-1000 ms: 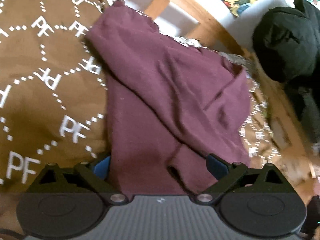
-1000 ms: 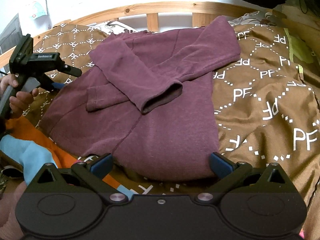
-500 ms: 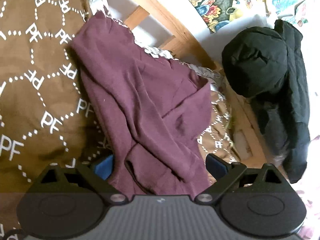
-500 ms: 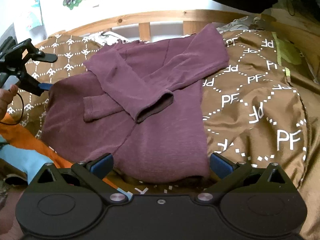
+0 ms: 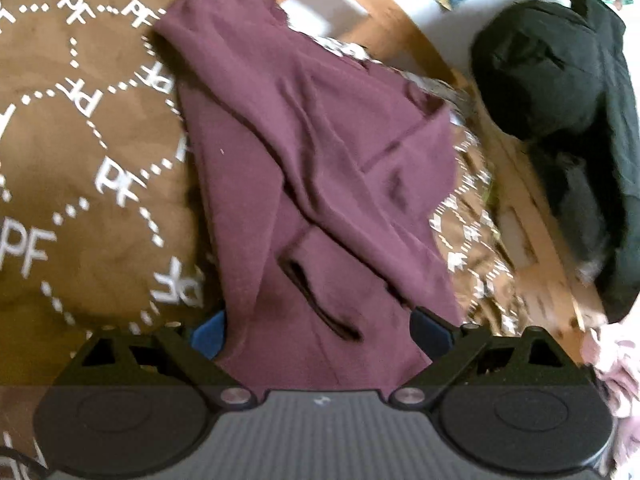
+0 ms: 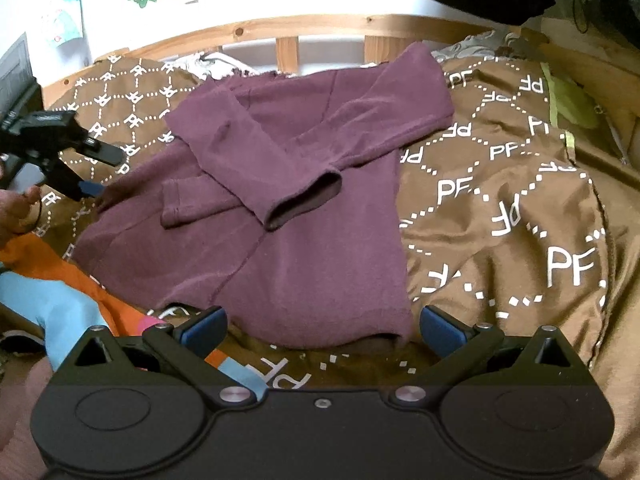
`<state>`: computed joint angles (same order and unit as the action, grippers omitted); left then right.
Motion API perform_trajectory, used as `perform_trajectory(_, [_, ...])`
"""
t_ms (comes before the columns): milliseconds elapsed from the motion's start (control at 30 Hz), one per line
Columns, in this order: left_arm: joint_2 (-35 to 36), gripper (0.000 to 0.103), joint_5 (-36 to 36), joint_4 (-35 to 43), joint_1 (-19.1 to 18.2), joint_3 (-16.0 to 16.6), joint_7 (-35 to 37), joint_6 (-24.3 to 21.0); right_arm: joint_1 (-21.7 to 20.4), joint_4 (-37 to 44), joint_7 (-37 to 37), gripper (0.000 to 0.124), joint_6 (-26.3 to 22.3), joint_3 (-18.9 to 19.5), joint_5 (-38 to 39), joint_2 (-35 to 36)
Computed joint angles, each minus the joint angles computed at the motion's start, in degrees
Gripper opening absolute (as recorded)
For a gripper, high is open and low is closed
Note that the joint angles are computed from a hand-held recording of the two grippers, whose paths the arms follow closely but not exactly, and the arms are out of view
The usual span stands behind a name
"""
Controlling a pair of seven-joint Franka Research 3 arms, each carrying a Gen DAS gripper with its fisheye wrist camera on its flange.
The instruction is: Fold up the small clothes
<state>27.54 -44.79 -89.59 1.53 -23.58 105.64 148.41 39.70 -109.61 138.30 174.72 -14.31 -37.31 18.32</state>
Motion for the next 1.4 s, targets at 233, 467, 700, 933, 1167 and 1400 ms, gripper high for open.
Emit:
perform_trajectory(233, [-7.1, 0.096, -18.6, -6.8, 5.8, -3.7, 12.4, -4.5, 1.3, 0.5, 0.1, 0.102, 0.0, -1.4, -1.6, 0.5])
perform_trajectory(467, [-8.7, 0.096, -22.3, -6.6, 3.3, 0.7, 11.8, -8.8, 2.3, 0.5, 3.7, 0.102, 0.4, -2.7, -5.2, 0.1])
perform_trajectory(700, [-9.7, 0.101, -10.0, -8.7, -2.9, 6.7, 6.0, 1.7, 1.8, 0.1, 7.8, 0.102, 0.0, -2.4, -9.5, -0.8])
perform_trajectory(933, [-2.7, 0.100, -1.3, -3.3, -1.3, 4.3, -0.4, -0.2, -0.6, 0.5, 7.3, 0.102, 1.1, 0.0, -7.8, 0.1])
perform_trajectory(1167, [-1.7, 0.095, -7.9, -2.3, 2.0, -1.7, 12.6, -1.3, 0.0, 0.6, 6.0, 0.102, 0.8, -0.6, -5.6, 0.7])
perform_trajectory(1400, [-4.2, 0.095, -16.2, -2.4, 1.6, -2.1, 21.1, -10.2, 2.4, 0.4, 7.2, 0.102, 1.7, -3.2, -6.4, 0.6])
